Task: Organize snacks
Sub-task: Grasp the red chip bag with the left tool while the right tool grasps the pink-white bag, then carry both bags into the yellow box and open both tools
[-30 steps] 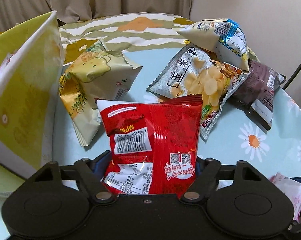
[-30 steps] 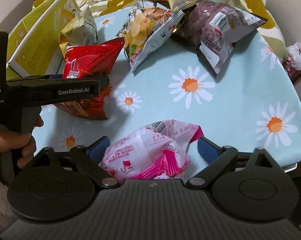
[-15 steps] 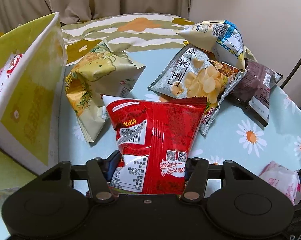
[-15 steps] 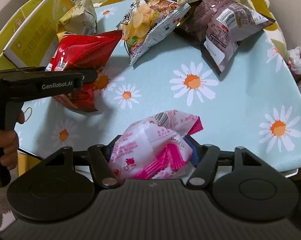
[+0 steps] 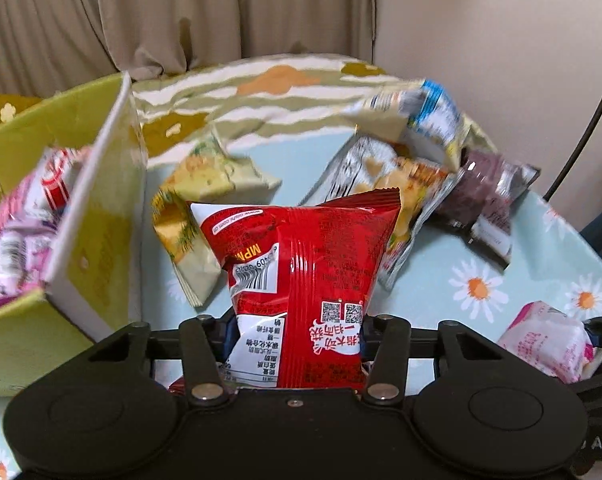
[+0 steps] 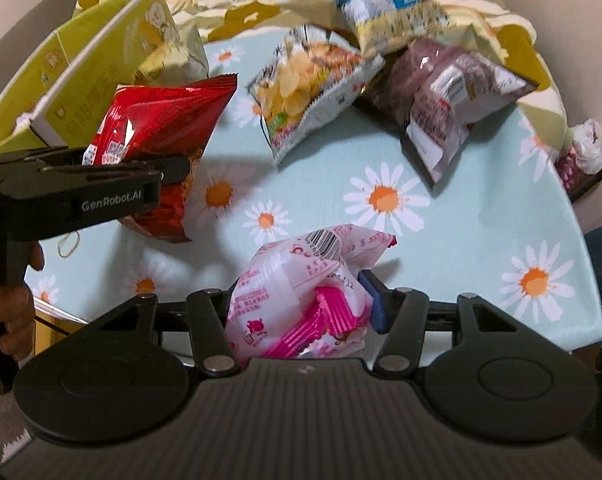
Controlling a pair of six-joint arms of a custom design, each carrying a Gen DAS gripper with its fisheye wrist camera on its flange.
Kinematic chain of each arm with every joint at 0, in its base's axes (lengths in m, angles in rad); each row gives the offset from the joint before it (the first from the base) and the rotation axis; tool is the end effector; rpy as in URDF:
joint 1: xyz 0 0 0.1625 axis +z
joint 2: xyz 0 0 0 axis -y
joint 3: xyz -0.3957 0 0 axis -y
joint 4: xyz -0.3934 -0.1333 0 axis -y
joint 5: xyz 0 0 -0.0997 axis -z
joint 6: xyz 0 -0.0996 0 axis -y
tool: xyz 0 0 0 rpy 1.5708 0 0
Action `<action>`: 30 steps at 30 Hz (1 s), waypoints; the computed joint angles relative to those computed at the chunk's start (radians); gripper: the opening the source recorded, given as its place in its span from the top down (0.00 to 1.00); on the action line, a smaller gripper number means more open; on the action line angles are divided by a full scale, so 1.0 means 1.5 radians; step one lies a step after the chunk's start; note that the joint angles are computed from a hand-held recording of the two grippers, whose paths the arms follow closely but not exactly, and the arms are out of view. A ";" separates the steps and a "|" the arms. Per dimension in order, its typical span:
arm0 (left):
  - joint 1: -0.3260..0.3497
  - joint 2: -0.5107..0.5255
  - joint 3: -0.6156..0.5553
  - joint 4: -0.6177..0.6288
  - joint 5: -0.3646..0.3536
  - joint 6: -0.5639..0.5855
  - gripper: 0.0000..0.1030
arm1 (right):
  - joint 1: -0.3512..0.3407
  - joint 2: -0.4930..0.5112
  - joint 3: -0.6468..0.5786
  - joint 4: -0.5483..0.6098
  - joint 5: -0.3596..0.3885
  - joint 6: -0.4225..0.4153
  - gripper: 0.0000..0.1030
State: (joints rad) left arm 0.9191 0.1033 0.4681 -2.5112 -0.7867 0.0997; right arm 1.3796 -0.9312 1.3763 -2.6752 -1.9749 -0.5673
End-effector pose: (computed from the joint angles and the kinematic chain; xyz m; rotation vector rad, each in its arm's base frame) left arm -0.3494 -0.7937 -0.1209 0.7064 2.2942 -0.6994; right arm -0.0456 -0.7308 0.2993 0.2915 -2.4569 0.5972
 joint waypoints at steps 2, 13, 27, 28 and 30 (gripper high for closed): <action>-0.008 -0.022 0.036 -0.025 0.006 -0.001 0.48 | 0.003 -0.009 0.005 -0.007 0.008 0.000 0.32; -0.057 -0.143 0.196 -0.142 0.088 -0.028 0.47 | 0.048 -0.041 0.002 -0.034 0.089 -0.024 0.32; -0.033 -0.233 0.230 -0.234 0.167 0.034 0.47 | 0.140 0.089 -0.170 -0.005 0.156 -0.029 0.32; -0.026 -0.233 0.217 -0.226 0.166 0.039 0.47 | 0.146 0.105 -0.190 -0.002 0.156 -0.027 0.32; -0.012 -0.230 0.187 -0.207 0.160 0.047 0.47 | 0.159 0.142 -0.240 0.009 0.157 -0.022 0.32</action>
